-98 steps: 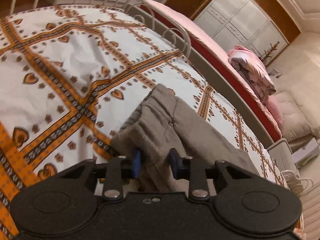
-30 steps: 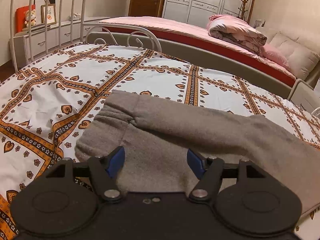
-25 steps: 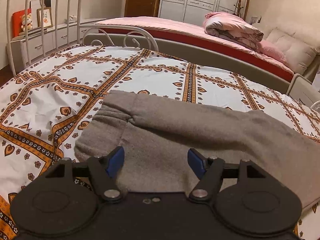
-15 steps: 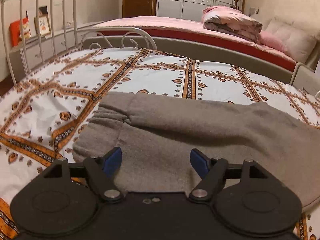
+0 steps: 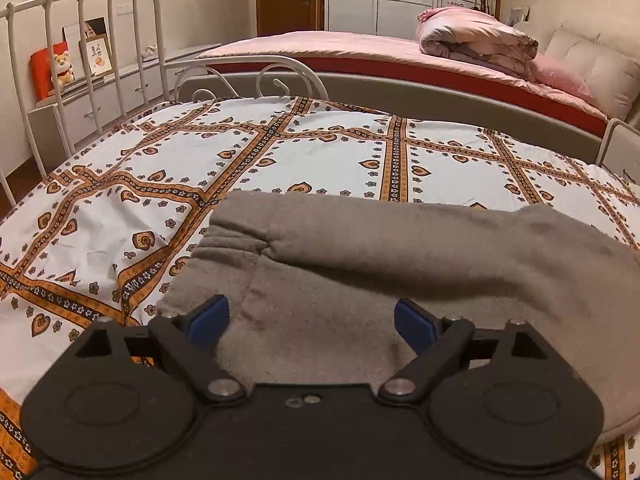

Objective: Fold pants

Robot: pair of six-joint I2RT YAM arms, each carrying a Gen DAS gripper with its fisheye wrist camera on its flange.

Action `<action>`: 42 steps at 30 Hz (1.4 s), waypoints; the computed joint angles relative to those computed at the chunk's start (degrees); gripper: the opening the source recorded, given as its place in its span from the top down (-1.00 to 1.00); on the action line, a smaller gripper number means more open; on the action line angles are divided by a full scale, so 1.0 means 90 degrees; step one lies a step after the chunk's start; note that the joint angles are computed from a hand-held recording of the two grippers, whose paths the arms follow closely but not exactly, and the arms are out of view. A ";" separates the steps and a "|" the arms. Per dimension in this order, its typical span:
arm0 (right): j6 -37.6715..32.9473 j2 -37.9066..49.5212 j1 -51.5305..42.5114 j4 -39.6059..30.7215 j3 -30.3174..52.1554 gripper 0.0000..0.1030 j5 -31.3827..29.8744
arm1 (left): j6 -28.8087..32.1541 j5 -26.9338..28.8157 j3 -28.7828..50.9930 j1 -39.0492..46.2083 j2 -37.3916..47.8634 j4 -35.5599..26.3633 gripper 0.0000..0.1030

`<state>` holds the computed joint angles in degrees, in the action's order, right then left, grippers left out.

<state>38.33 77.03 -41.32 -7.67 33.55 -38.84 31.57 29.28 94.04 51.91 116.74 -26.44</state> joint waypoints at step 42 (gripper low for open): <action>-0.1234 -0.1200 0.0522 -0.1088 0.0234 0.55 0.1583 | -0.0174 0.0078 -0.0992 -0.0092 -0.0709 0.1342 -0.63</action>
<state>27.23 66.23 -36.62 -17.47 35.66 -24.59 30.01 29.98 85.12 51.08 110.36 -14.37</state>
